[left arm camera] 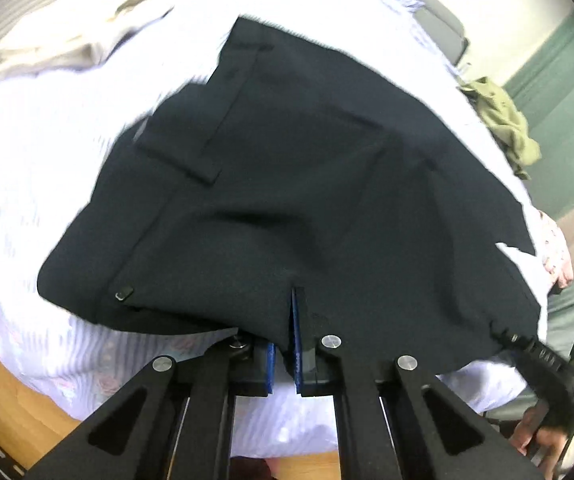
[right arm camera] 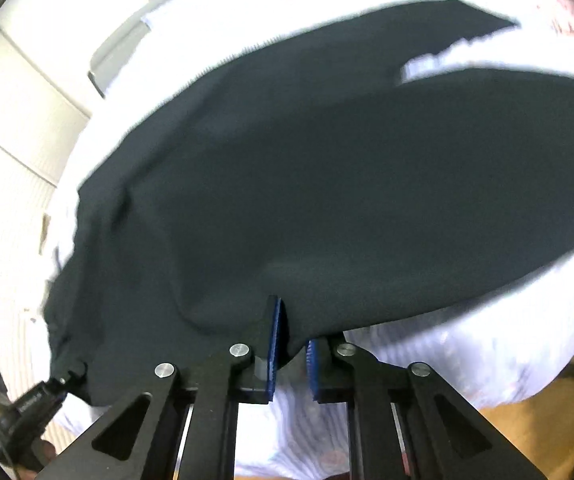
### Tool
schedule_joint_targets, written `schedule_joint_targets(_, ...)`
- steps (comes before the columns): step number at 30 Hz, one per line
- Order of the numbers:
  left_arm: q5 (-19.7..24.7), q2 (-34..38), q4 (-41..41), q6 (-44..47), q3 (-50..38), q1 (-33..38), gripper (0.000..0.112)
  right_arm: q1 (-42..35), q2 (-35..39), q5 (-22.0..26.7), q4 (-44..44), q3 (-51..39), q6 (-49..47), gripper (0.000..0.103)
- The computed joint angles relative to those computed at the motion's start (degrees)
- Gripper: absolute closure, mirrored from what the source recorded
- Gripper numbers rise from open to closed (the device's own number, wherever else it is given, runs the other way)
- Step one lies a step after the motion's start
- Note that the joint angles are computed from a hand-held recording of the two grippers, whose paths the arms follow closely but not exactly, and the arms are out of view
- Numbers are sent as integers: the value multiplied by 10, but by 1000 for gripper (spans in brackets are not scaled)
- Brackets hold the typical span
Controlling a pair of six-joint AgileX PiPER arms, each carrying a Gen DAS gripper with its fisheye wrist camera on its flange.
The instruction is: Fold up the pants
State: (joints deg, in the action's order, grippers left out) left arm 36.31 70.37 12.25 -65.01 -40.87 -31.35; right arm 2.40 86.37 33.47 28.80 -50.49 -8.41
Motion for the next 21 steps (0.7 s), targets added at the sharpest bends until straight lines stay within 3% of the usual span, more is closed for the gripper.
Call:
schedule_joint_targets(4, 74, -9, 12, 25, -93, 5, 104, 5, -9, 69, -52, -118, 54, 92)
schedule_joint_targets(7, 123, 14, 25, 71, -190, 28, 104, 17, 29, 112, -77, -239, 96, 92)
schedule_joint_targets(16, 102, 245, -122, 384, -486, 208, 104, 33, 242, 202, -147, -591, 159, 94)
schedule_joint_targets(21, 156, 414, -171, 500, -687, 264, 104, 43, 415, 306, -186, -862, 173, 94)
